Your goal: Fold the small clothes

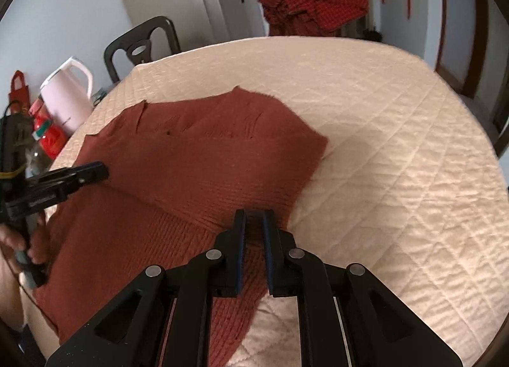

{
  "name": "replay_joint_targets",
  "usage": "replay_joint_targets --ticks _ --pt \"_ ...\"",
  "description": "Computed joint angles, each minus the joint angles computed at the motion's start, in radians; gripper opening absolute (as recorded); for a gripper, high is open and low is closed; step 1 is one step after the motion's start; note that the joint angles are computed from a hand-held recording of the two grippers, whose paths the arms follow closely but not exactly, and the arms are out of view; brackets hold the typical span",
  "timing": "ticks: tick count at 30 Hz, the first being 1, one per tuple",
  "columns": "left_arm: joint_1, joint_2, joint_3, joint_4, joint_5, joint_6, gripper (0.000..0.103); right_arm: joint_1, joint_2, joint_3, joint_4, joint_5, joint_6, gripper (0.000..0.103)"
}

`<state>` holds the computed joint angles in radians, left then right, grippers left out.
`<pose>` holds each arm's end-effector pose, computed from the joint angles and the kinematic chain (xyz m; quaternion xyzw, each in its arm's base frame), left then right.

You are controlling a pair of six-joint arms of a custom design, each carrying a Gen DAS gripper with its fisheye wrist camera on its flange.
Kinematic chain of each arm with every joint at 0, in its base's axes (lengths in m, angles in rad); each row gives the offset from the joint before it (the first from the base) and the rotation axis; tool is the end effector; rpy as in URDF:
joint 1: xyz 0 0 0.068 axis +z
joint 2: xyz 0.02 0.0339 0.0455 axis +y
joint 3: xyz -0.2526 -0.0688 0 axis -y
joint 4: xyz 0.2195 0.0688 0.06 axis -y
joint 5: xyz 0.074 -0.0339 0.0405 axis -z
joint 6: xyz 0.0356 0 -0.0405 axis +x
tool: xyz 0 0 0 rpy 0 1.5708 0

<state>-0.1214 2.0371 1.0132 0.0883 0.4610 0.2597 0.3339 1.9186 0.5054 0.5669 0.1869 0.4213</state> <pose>0.3572 -0.0595 0.0976 0.2452 0.8946 -0.1955 0.3183 0.2592 0.0829 0.0620 0.0737 0.9287 0.0490 0.3601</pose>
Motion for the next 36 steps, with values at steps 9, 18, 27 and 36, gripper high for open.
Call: replay_joint_targets --ticks 9,18,27,36 --pt "0.175 0.074 0.06 -0.021 0.01 -0.021 0.034 0.002 0.03 -0.027 0.073 -0.015 0.011 0.01" --pt "0.229 0.062 0.056 -0.012 0.089 -0.012 0.034 0.026 -0.035 -0.064 0.06 0.017 0.031 0.01" --pt "0.227 0.093 0.057 0.013 0.035 0.009 0.035 -0.004 0.04 -0.028 0.068 -0.02 0.029 0.01" --pt "0.218 -0.01 -0.024 0.015 0.006 0.017 0.035 0.027 -0.02 -0.046 0.048 -0.007 0.038 0.01"
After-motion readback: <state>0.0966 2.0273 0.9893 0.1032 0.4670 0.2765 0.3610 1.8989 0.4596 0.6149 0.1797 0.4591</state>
